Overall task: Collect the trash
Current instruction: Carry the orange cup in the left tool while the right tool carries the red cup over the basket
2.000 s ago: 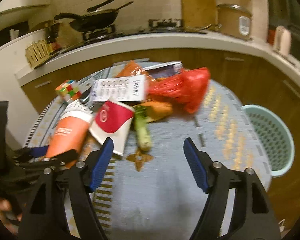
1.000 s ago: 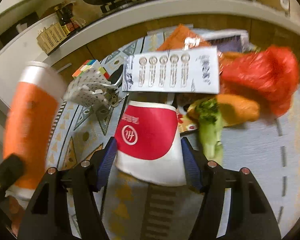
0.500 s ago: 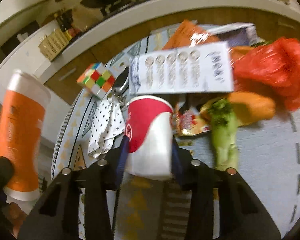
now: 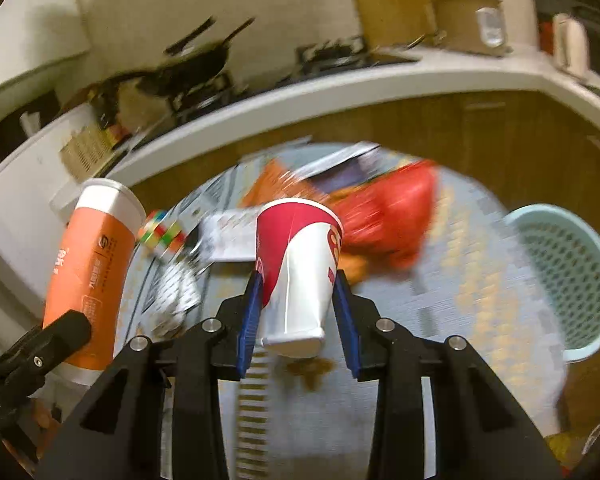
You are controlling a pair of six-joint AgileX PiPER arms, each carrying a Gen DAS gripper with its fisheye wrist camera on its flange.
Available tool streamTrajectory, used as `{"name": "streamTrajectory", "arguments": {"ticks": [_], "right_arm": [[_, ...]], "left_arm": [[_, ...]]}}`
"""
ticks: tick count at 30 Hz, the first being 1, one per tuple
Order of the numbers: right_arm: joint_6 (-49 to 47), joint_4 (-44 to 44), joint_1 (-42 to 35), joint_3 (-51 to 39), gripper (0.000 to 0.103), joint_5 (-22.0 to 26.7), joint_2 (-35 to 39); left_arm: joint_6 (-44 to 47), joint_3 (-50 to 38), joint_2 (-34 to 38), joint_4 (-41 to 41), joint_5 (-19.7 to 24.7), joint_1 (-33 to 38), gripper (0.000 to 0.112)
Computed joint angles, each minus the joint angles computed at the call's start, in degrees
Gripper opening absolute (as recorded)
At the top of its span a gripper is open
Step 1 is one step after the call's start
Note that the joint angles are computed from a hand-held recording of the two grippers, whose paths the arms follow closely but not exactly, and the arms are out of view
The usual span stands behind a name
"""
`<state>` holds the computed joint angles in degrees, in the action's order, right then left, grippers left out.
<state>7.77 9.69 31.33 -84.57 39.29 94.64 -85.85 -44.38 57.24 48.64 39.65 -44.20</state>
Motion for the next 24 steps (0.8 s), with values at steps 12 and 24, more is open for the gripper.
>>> {"name": "streamTrajectory", "arguments": {"ticks": [12,24], "right_arm": [[-4.98,2.08,-21.84,4.12,0.032,-0.09,-6.19],[-8.95,6.68,-38.43,4.26,0.032,0.33,0.47]], "left_arm": [[14.62,-22.57,25.13,-7.92,-8.8,0.88,0.069],[42.18,-52.49,51.97,-31.13,-5.35,2.17,0.069]]}}
